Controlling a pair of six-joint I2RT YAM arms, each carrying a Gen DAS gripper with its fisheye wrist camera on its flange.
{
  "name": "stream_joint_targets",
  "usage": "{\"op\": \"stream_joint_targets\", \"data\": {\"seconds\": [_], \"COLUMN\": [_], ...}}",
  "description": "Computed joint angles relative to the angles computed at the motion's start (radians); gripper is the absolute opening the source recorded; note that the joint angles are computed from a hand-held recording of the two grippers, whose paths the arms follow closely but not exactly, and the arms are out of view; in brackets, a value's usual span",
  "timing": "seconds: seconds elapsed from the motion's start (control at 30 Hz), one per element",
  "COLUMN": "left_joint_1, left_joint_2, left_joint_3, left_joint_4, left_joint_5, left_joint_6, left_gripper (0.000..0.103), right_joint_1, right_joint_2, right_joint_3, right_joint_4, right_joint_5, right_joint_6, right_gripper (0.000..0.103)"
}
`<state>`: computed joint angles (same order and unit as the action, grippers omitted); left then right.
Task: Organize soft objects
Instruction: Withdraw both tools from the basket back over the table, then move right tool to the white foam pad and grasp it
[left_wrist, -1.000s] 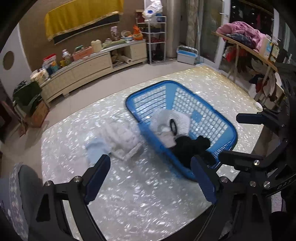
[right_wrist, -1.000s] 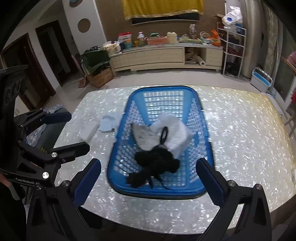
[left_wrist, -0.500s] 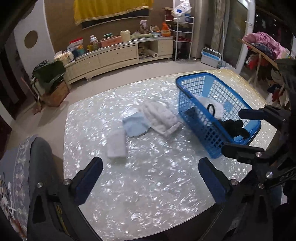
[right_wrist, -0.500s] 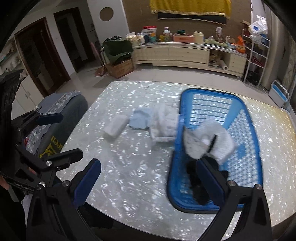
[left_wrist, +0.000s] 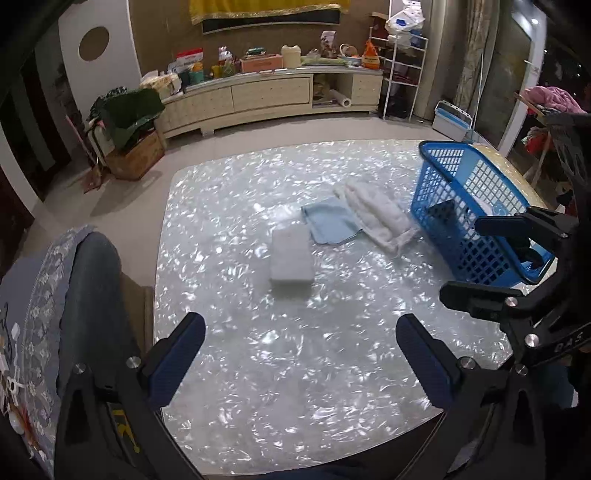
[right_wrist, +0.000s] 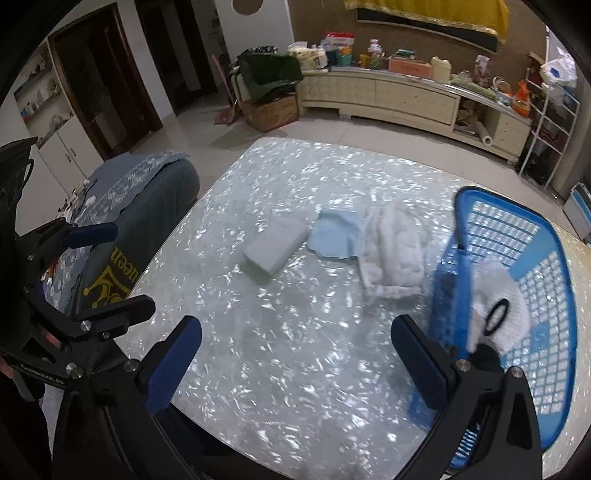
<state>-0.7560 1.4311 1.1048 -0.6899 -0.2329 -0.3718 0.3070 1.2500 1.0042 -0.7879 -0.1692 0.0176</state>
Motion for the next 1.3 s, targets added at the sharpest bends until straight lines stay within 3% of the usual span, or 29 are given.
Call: {"op": "stream_joint_targets", "data": {"seconds": [0.6,1.13,1.3], "left_joint_1": [0.284,0.417,0.444], "left_joint_2": [0.013,0.204,0.251], "left_joint_3": [-0.189,-0.183,-0.163], "left_joint_4": [0.181,0.351,0.377], "left_joint_5": [0.113,0.179,0.200], "left_joint_6": [0.124,0.233,0.270], "left_gripper": [0.103,0.103,0.103], "right_joint_1": [0.127,0.171,0.201], "right_joint_2": [0.452,0.830,0.920], "right_joint_3": [0.232,0.539,0.649], "right_joint_4": [0.053,-0.018,-0.051], "right_joint_5": [-0.005,0.007,0.064], "right_joint_6": [0.220,0.369,0.397], "right_gripper": [0.103,0.103,0.100]}}
